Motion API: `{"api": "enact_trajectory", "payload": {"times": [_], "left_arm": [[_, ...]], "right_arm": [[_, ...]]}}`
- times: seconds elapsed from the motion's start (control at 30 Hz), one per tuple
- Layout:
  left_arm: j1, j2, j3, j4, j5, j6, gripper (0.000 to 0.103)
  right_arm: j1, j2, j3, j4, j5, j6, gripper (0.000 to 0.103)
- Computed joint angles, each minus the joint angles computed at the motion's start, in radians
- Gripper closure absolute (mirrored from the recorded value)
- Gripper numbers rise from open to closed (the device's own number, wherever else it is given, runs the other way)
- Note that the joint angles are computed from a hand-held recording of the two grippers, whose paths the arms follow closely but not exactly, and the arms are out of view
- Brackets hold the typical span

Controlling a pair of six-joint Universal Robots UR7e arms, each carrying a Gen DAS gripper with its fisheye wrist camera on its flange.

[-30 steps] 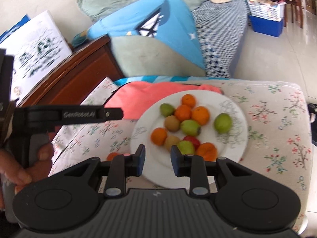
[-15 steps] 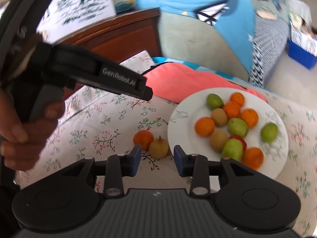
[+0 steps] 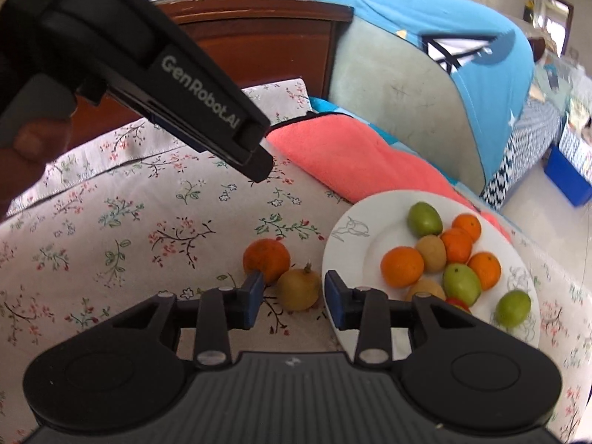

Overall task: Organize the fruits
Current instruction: 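Move both open tools back to the last orange and brown kiwi, then grasp the orange with the left tool while the right tool grasps the brown kiwi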

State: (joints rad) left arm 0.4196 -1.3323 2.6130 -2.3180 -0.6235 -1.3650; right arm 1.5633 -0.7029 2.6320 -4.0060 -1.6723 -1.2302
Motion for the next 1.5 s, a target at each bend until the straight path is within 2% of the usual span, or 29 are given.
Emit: {"api": "enact_trajectory", "payload": {"times": [0.07, 0.23, 0.37, 0.43, 0.67, 0.77, 0.87, 1.2, 1.4, 1.5], "left_arm": [[-0.004, -0.006, 0.006, -0.007, -0.005, 0.005, 0.053], [-0.004, -0.013, 0.024, -0.053, -0.022, 0.028, 0.053], [-0.006, 0.003, 0.034, -0.091, -0.035, 0.06, 0.053], [-0.002, 0.023, 0.042, -0.15, -0.051, 0.093, 0.053], [-0.006, 0.133, 0.057, -0.341, -0.083, 0.233, 0.054], [-0.01, 0.176, 0.054, -0.377, -0.08, 0.275, 0.054], [-0.006, 0.211, 0.047, -0.385, -0.074, 0.299, 0.055], [0.016, 0.272, 0.052, -0.478, -0.068, 0.347, 0.059], [0.034, 0.308, 0.046, -0.507, -0.08, 0.365, 0.072], [0.025, 0.327, 0.045, -0.512, -0.07, 0.375, 0.074]], "right_arm": [[0.003, 0.035, 0.001, -0.062, -0.007, -0.047, 0.073], [0.006, 0.011, 0.014, -0.032, -0.009, -0.052, 0.076], [0.005, -0.076, 0.036, 0.075, -0.004, 0.023, 0.077], [-0.006, -0.132, 0.053, 0.141, 0.01, 0.051, 0.077], [-0.06, -0.285, 0.092, 0.298, 0.01, 0.164, 0.077], [-0.085, -0.333, 0.104, 0.348, 0.016, 0.19, 0.077], [-0.09, -0.325, 0.103, 0.345, -0.007, 0.206, 0.077], [-0.104, -0.337, 0.093, 0.387, 0.01, 0.261, 0.073], [-0.105, -0.336, 0.087, 0.396, 0.006, 0.28, 0.073], [-0.105, -0.345, 0.083, 0.416, 0.005, 0.302, 0.073]]}}
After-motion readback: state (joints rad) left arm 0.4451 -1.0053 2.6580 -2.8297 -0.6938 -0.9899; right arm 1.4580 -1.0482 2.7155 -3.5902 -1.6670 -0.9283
